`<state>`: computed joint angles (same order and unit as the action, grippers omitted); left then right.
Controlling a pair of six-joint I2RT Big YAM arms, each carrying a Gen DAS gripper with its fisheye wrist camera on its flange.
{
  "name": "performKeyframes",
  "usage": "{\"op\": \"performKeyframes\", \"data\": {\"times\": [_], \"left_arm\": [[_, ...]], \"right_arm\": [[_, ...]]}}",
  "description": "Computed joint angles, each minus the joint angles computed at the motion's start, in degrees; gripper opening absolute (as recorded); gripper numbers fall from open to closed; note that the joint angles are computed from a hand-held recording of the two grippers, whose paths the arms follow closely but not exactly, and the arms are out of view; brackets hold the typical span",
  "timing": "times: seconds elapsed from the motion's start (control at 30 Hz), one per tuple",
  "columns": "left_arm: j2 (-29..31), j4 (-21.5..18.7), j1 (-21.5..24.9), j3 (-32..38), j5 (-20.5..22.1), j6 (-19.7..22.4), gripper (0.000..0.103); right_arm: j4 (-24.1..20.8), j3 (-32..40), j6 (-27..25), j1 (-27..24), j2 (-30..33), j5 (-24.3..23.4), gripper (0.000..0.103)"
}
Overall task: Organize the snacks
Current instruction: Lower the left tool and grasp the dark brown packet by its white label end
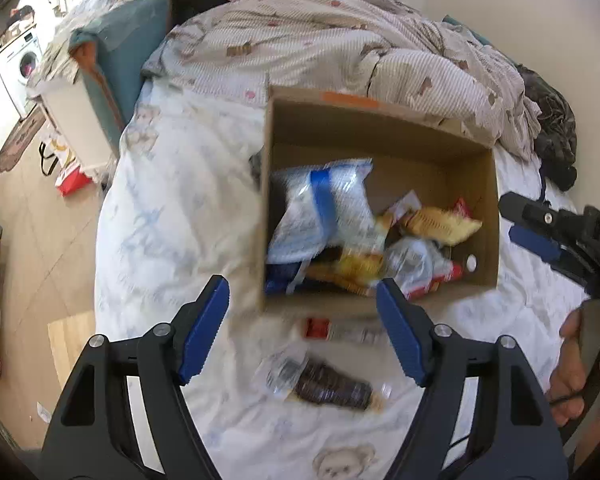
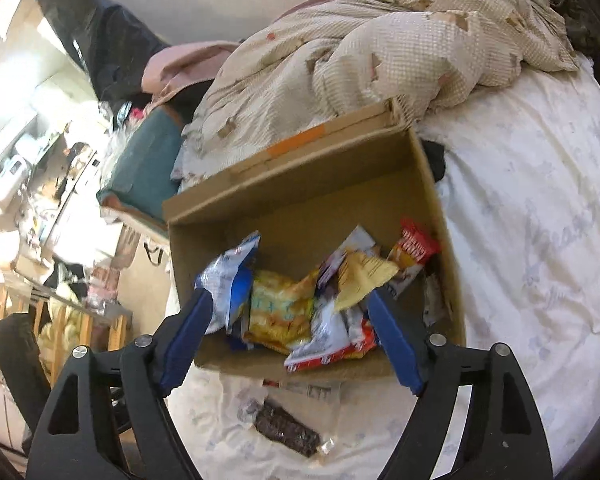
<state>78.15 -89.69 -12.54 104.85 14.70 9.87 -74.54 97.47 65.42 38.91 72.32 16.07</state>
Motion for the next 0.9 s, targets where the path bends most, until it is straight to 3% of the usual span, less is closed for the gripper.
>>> {"op": "performKeyframes", "data": {"times": [0.17,0.33,0.47,0.6,0.8,0.87,0.9], "left_arm": [[-3.0,-0.8,2.4,-4.2,0.1,2.7,0.081],[-4.6,-1.9,4.8,-8.1,2.9,2.7,0.085],[-4.3,-2.7,5.7,-8.8,3.9,1.1,0.085],[-4.0,-3.0,5.9,-9.4,2.7,0.3,0.085],[-3.8,-5.2,3.2,-13.3,1.0,0.0,0.085],[-3.8,-5.5,2.2,-15.1,0.0,-2.3,0.085],[-3.8,-5.3,1.7,-16.5,-1.0,-5.7,0.085]], "right_arm": [[0.0,-0.7,1.7,2.2,-0.6,-0.8,0.084],[-0.2,-4.3,7.9,4.8,-3.1,-1.9,0.084],[-4.4,-7.3,17.9,7.9,-4.7,-0.9,0.084],[-2.2,-12.2,26.6,9.8,-7.8,-1.9,0.084],[-3.1,-12.6,28.2,10.7,-7.4,-2.3,0.084],[-3.2,-12.6,28.2,10.6,-7.2,-2.4,0.084],[-3.7,-12.3,27.9,10.5,-6.9,-2.3,0.084]]}}
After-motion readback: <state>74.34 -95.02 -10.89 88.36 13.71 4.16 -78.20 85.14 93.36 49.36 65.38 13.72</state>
